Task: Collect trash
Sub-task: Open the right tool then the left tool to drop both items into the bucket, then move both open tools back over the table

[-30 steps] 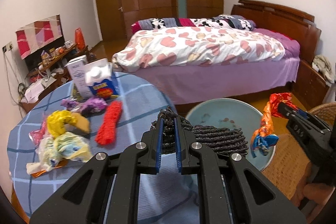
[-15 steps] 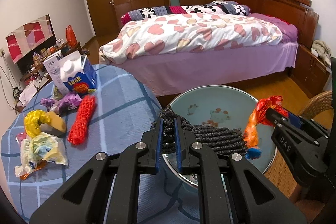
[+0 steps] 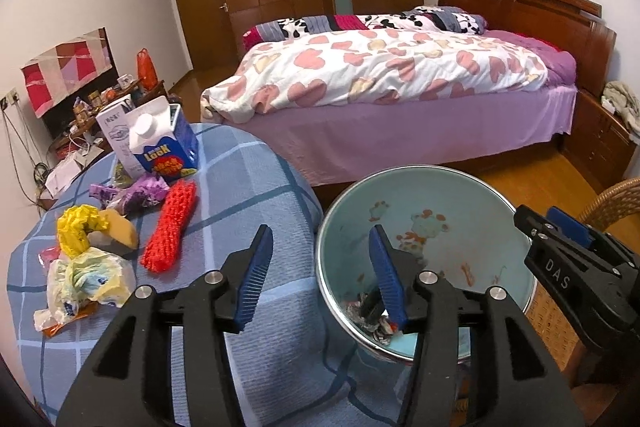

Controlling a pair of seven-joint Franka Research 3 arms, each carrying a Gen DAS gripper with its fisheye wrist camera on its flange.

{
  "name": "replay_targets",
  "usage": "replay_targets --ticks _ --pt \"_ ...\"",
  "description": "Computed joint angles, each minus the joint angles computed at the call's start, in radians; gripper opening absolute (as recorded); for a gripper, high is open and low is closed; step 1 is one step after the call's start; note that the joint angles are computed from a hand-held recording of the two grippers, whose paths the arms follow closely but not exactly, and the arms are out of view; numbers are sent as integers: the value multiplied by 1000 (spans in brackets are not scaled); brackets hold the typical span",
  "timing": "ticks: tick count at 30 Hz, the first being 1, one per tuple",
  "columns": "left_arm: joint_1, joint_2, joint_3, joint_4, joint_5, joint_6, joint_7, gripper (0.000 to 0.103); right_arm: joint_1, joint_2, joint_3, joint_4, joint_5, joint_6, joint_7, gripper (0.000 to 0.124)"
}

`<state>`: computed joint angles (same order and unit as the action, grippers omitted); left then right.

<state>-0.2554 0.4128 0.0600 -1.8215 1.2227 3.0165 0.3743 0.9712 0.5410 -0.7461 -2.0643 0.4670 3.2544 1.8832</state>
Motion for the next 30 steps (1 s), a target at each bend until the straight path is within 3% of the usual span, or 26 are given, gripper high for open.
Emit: replay_targets --ticks 7,19,30 --pt "1 -34 10 -21 89 -13 -100 62 84 3 -68 -24 78 47 -26 56" --pt "66 -88 -23 -71 176 -11 -203 71 150 -11 -84 -16 207 69 -170 60" --pt "136 -129 -48 -115 224 -21 -276 76 170 -17 -58 14 237 67 -241 60"
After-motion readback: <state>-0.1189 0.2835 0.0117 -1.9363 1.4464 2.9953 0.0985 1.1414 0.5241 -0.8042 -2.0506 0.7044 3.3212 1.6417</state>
